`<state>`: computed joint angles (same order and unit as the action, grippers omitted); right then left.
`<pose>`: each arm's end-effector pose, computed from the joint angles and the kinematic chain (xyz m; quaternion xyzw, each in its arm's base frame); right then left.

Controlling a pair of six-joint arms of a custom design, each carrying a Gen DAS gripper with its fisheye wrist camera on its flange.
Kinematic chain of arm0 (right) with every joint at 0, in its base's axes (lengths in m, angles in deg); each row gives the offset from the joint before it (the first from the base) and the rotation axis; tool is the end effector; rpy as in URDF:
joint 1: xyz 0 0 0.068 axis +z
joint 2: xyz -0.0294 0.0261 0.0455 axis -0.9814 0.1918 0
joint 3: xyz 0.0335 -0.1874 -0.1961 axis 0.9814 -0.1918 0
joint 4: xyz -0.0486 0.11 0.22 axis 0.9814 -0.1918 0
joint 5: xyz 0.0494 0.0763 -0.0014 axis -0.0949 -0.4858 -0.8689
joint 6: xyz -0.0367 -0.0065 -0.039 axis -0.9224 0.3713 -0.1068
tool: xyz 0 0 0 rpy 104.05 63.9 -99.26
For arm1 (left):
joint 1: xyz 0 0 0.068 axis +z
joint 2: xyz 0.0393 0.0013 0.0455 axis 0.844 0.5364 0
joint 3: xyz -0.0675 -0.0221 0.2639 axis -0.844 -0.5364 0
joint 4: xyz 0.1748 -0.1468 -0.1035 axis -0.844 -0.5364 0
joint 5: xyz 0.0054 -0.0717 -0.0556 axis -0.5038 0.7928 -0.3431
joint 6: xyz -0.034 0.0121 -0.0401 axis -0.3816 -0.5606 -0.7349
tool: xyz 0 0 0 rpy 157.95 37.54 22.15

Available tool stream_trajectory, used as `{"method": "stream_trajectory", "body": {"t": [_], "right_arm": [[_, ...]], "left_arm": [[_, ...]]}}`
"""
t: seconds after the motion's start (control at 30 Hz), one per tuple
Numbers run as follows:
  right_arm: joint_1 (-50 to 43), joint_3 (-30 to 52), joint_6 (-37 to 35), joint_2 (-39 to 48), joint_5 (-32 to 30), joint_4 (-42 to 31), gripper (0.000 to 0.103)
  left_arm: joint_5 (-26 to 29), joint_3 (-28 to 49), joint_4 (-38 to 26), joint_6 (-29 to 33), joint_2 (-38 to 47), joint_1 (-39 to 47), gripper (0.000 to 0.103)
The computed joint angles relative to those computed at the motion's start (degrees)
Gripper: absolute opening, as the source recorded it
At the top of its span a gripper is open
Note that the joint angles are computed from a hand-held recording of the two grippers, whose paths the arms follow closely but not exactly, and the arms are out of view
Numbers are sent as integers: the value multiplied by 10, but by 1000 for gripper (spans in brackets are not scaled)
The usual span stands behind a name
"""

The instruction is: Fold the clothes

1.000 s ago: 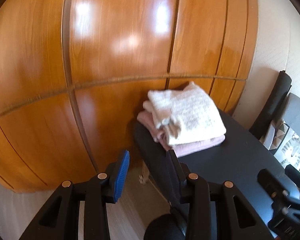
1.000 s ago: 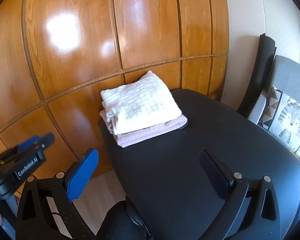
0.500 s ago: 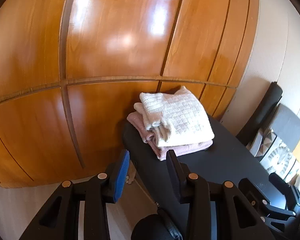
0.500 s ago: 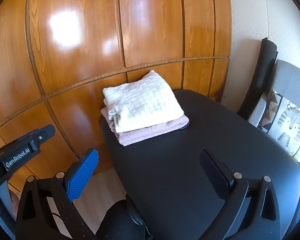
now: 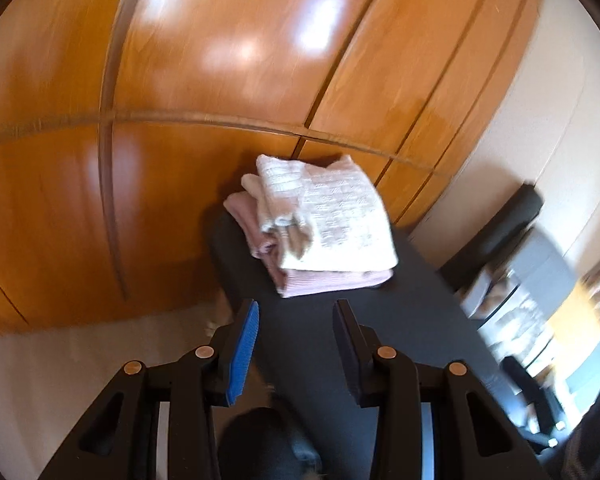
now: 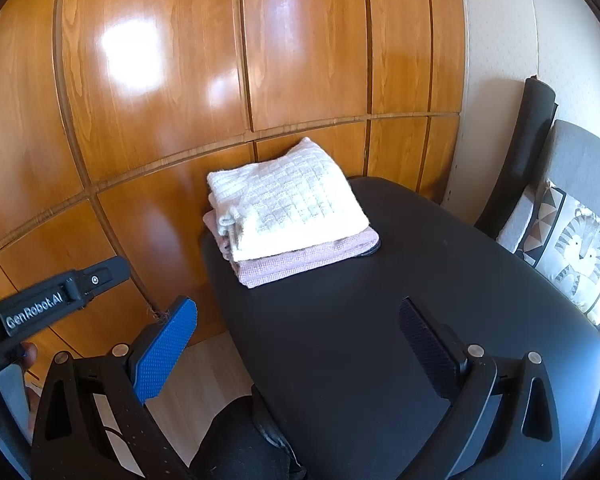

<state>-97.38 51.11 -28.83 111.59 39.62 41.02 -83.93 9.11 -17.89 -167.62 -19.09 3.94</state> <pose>0.2059 -0.0456 0.2961 -0.2210 0.8657 0.1329 0.4290 0.1437 -0.1524 0.2834 -0.3161 0.8384 -0.0830 0.4362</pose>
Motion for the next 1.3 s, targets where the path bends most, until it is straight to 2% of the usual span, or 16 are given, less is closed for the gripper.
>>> {"method": "stream_trajectory", "body": {"t": [0.2,0.37,0.43,0.83,1.0,1.17,1.3], "right_arm": [[0,-1,-1,-6,-6,1,103],[-1,-6,-2,-11,-9,3,103],[-2,-7,-4,-11,-10,1,103],[-4,-13,-7,-15,-12,-2,103],[-4,-15,-12,-16,-11,-6,103],[-5,-16,-15,-14,-12,-8,103],[-5,-15,-16,-9,-13,-13,103]], "left_arm": [[-71,45,-73,-41,45,-30,39],[-101,73,-102,-19,72,-44,39],[-107,79,-104,-10,77,-50,39],[-128,92,-140,-57,98,-68,39],[-155,90,-166,-104,105,-81,39],[-201,110,-238,-178,131,-103,35],[-203,114,-233,-159,132,-102,35]]}}
